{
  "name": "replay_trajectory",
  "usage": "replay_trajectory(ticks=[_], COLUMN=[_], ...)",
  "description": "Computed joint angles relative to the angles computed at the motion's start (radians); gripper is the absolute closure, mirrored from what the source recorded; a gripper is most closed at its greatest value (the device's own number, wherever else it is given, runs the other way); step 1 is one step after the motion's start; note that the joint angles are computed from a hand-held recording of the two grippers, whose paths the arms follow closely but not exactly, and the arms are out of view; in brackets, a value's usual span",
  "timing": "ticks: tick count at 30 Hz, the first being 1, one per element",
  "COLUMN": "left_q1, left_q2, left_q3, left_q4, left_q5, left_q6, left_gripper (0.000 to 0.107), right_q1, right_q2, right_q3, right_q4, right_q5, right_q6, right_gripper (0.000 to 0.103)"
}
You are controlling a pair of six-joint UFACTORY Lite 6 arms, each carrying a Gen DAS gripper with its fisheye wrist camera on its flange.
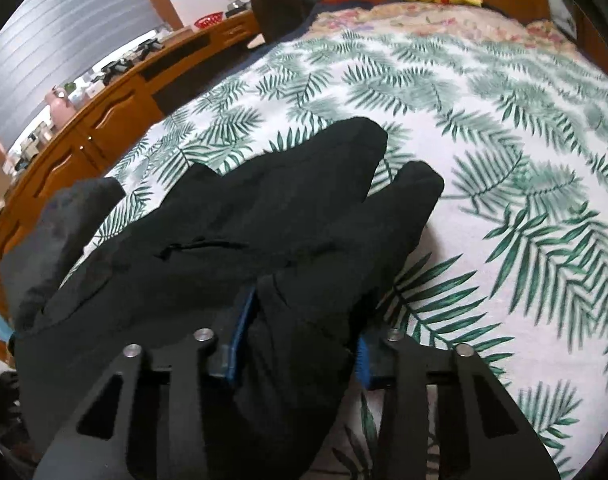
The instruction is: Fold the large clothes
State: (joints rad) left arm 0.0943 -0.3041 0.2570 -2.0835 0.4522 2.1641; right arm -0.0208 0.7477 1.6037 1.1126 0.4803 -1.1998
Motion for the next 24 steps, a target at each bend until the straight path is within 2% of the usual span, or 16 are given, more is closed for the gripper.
replay_trajectory(ticks=[4, 12, 16, 24], left_q1=[0.075, 0.365, 0.548, 0.895], left_q2=[-0.085, -0.218, -0.237, -0.198], left_q3=[-0.014, 0.009, 0.037, 0.133], left_q4=[0.129, 0.507, 0.638, 0.779], left_q5=[0.024, 0.163, 0.273, 0.489], left_q6=[-0.095, -0.291, -0.309, -0.253], left_gripper=[0.104, 0.104, 0.104, 0.104], right_q1=[0.036, 0.158, 0.238, 0.402], right_q2=[-0.103, -0.227, -0.246, -0.246], right_q3=[-0.094, -0.167, -0.150, -0.036], right_q4=[0.025, -0.055, -0.158, -0.559], right_q5=[-0.056, -0.144, -0.185, -0.214], right_q6=[-0.034, 0.091, 0.224, 0.667], right_gripper=[0.074, 0.077, 0.077, 0.078])
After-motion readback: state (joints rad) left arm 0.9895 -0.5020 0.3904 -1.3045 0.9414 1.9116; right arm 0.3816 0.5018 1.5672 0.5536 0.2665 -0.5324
